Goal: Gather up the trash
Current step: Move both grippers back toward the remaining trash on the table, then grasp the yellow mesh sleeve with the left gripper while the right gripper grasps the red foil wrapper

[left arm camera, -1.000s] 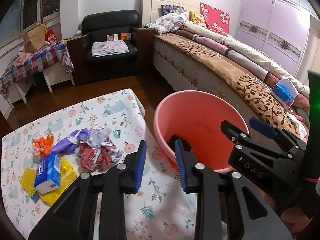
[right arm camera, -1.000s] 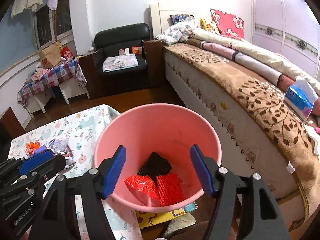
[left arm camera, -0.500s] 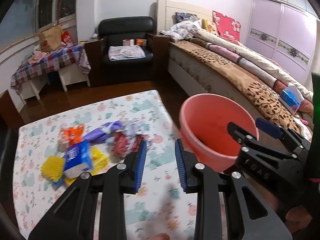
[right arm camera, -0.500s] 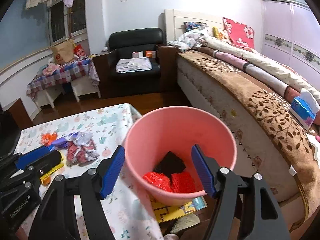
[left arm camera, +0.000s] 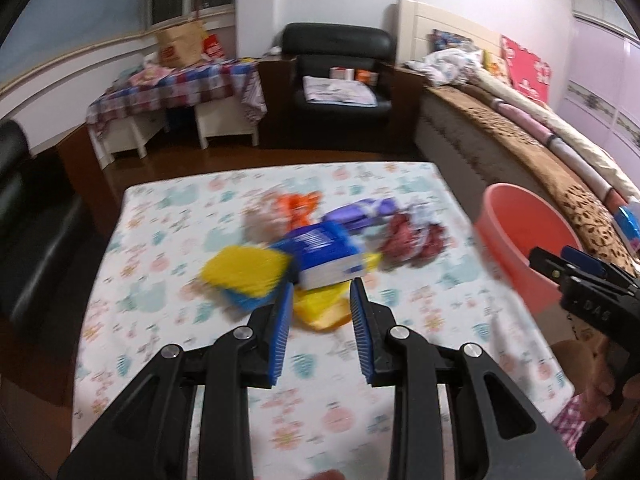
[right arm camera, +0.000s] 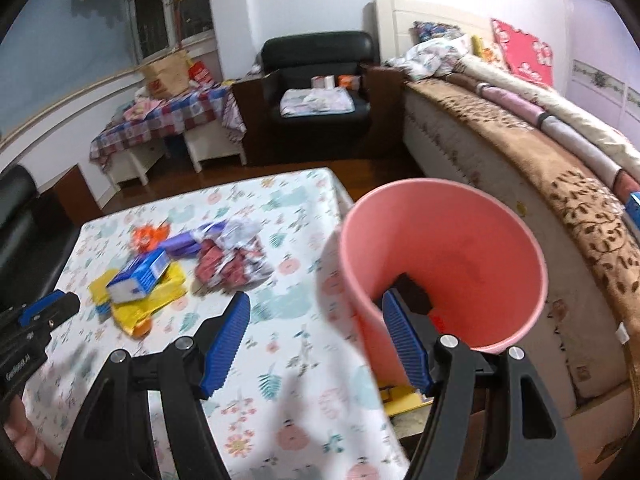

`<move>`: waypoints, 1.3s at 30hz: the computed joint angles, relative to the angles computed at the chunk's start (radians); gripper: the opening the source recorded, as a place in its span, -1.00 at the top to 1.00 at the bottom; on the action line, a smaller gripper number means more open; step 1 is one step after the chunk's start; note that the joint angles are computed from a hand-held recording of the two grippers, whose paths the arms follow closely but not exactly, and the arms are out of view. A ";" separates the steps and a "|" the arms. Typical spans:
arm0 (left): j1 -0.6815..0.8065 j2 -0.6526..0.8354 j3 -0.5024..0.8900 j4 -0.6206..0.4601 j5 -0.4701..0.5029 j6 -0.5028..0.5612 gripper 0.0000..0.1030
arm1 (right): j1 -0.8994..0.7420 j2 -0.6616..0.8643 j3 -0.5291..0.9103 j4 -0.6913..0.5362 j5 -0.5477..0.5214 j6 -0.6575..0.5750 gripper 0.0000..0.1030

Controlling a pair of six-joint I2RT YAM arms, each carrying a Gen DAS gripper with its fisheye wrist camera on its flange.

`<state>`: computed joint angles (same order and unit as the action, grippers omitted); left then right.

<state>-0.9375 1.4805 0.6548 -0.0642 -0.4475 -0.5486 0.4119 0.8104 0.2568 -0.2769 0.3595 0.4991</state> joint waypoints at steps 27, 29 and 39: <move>0.425 0.238 0.114 0.034 0.348 -0.098 0.40 | 0.015 0.320 -0.019 0.295 -0.164 -0.030 -0.11; 0.444 0.271 0.126 0.034 0.377 -0.140 0.40 | 0.011 0.341 -0.019 0.312 -0.166 -0.033 -0.11; 0.464 0.270 0.095 0.155 0.434 -0.145 0.61 | 0.014 0.425 -0.004 0.372 -0.174 -0.038 -0.11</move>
